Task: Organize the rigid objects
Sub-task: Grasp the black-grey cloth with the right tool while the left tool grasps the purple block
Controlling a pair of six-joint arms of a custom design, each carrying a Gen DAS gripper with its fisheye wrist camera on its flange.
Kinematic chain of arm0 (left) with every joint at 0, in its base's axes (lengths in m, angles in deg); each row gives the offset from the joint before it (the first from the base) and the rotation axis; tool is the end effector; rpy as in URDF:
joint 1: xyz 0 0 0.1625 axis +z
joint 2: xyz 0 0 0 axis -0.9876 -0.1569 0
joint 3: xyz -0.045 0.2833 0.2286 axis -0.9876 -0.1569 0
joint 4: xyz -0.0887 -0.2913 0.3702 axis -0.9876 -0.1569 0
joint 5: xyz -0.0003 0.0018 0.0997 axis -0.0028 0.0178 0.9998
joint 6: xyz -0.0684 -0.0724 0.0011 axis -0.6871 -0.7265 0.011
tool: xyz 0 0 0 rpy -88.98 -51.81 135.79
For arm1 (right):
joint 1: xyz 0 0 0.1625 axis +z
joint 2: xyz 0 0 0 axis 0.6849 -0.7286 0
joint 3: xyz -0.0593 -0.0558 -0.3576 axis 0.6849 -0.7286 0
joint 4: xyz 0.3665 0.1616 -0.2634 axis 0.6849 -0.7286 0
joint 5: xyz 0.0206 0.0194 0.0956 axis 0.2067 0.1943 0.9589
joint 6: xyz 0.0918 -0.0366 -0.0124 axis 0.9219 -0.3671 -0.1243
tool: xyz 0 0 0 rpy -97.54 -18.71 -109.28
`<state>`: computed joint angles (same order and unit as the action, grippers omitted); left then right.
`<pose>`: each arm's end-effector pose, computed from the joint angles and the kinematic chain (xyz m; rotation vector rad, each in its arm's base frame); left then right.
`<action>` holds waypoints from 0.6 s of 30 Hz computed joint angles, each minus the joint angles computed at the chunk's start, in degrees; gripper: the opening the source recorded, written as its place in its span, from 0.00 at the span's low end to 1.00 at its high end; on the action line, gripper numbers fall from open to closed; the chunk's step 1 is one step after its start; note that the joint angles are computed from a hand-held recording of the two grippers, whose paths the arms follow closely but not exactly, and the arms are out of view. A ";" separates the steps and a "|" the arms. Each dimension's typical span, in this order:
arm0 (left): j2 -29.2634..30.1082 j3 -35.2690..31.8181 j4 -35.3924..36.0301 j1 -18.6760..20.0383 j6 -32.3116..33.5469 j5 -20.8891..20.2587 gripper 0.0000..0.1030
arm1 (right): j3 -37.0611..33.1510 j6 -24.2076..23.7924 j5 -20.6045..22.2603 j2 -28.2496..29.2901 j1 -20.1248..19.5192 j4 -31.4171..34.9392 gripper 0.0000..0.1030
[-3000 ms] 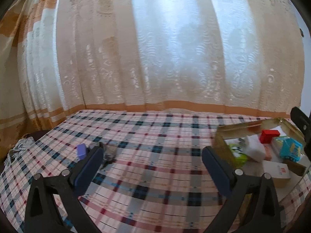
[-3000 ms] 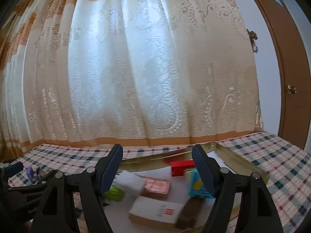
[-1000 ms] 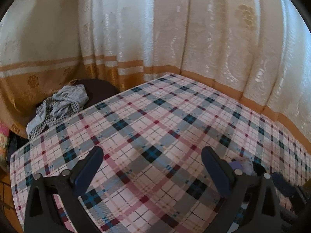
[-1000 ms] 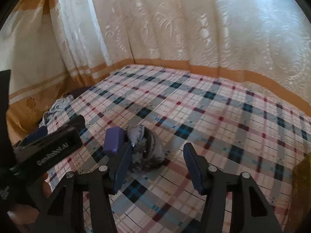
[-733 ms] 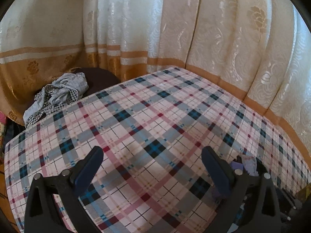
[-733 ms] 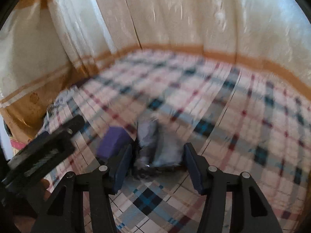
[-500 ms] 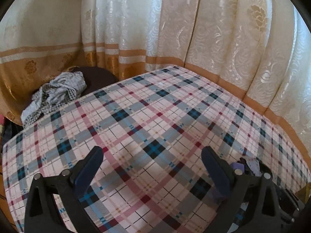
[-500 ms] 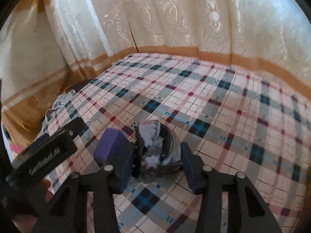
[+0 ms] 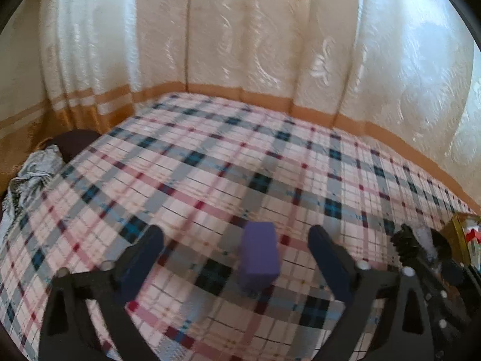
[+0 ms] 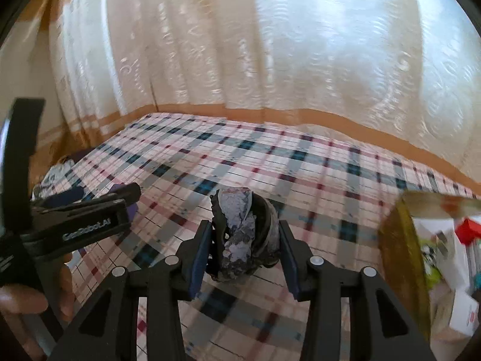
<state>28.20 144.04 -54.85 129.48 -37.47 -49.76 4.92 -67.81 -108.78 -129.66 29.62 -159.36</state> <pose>-0.3306 -0.7219 -0.1674 -0.4252 1.8791 -1.1935 -0.0940 -0.7989 0.2588 1.3181 -2.4477 0.6651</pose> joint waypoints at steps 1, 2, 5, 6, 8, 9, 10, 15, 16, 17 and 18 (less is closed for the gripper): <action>0.53 -0.41 -3.53 0.35 3.77 -1.04 0.85 | -0.44 0.66 0.07 0.06 -0.17 0.69 0.45; 1.08 -1.00 -6.63 0.70 7.50 -2.33 0.82 | -0.65 1.31 0.09 0.12 -0.25 0.99 0.45; 1.87 -2.51 -8.74 1.47 11.16 -5.35 0.67 | -1.12 2.04 0.02 0.30 -0.33 1.49 0.45; 1.91 -2.62 -8.64 1.52 11.02 -5.47 0.66 | -1.10 2.04 0.03 0.34 -0.31 1.25 0.45; 1.96 -2.88 -7.20 1.46 9.73 -5.35 0.62 | -0.76 1.79 0.27 0.08 -0.40 1.10 0.45; 1.90 -3.11 -5.32 1.44 7.98 -5.22 0.56 | -0.62 1.70 0.32 0.03 -0.40 0.99 0.45; 1.64 -2.85 -4.41 1.38 6.69 -5.06 0.51 | -0.46 1.67 0.36 -0.06 -0.42 0.90 0.45; 0.73 1.09 -18.25 1.24 15.40 -5.00 0.17 | -0.16 2.59 0.78 -0.52 -0.70 1.19 0.45; 1.01 1.54 -21.84 0.93 18.25 -4.35 0.17 | -0.14 2.76 1.15 -0.64 -0.83 1.32 0.45; 1.31 1.78 -23.77 0.47 19.86 -2.96 0.17 | -0.04 2.86 1.67 -0.82 -0.98 1.30 0.45; 1.74 1.65 -24.54 0.00 20.73 -1.47 0.17 | 0.38 2.89 2.50 -1.17 -1.19 0.91 0.45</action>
